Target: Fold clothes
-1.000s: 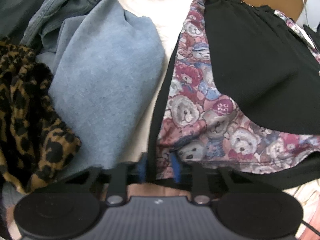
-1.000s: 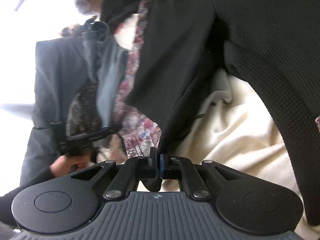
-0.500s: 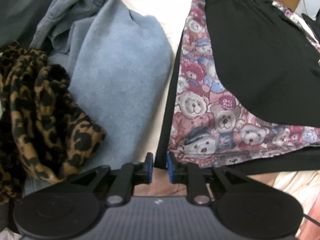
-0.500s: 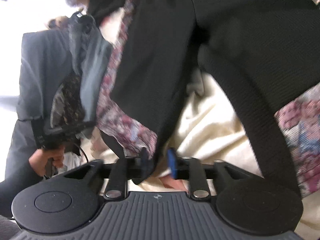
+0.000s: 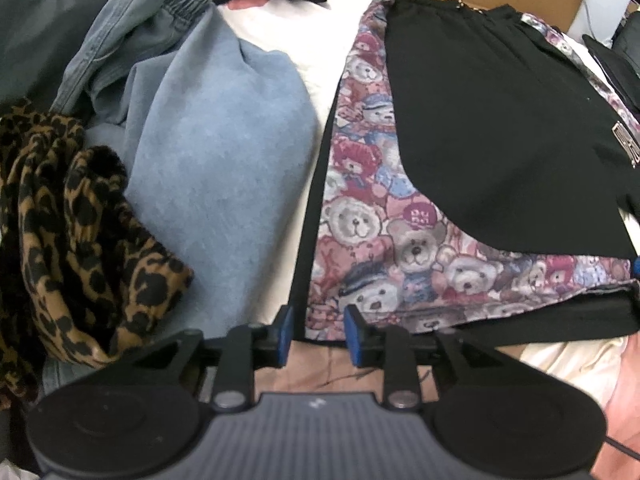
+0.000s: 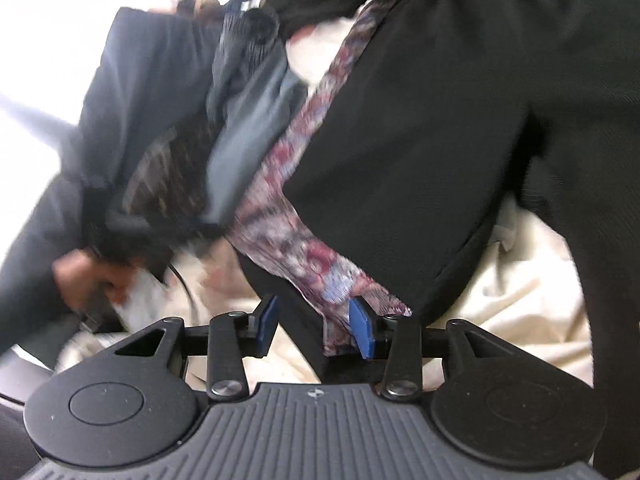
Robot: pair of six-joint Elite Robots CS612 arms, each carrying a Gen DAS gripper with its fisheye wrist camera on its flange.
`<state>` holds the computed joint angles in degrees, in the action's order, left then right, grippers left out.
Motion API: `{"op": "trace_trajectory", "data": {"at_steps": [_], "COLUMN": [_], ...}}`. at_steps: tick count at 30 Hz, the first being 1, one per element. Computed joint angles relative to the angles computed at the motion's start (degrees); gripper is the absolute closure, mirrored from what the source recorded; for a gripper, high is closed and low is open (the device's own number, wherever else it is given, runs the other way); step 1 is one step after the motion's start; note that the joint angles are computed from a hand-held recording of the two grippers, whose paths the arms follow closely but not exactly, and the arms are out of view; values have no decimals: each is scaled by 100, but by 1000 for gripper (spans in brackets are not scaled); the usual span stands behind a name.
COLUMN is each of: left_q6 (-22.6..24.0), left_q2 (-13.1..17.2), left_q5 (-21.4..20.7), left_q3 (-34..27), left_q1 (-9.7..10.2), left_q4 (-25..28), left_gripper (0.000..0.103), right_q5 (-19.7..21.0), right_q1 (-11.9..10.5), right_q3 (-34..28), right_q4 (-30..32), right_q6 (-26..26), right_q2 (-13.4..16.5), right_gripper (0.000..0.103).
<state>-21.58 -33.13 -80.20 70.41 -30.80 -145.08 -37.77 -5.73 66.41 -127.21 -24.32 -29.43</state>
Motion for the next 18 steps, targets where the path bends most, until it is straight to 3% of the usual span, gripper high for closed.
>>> {"op": "trace_trajectory", "data": {"at_steps": [1, 3, 4, 5, 11, 18], "left_q6": [-36, -88, -94, -96, -101, -77], "left_q2": [104, 293, 304, 307, 331, 419], "left_q5": [10, 28, 29, 32, 135, 14], "left_q3": [-152, -420, -434, -439, -470, -621], "left_q1": [-15, -37, -36, -37, -41, -43], "left_q4": [59, 151, 156, 159, 69, -98], "left_gripper": [73, 73, 73, 73, 73, 73], "right_q5": [-136, -332, -410, -451, 121, -332], "right_q1": [34, 64, 70, 68, -59, 40], "right_q3": [5, 14, 17, 17, 31, -253], "right_q4": [0, 24, 45, 75, 436, 1595], "right_q6": [-141, -326, -395, -442, -769, -1591], "right_q2": [-7, -18, -22, -24, -67, -13], "right_gripper": [60, 70, 90, 97, 102, 103]}}
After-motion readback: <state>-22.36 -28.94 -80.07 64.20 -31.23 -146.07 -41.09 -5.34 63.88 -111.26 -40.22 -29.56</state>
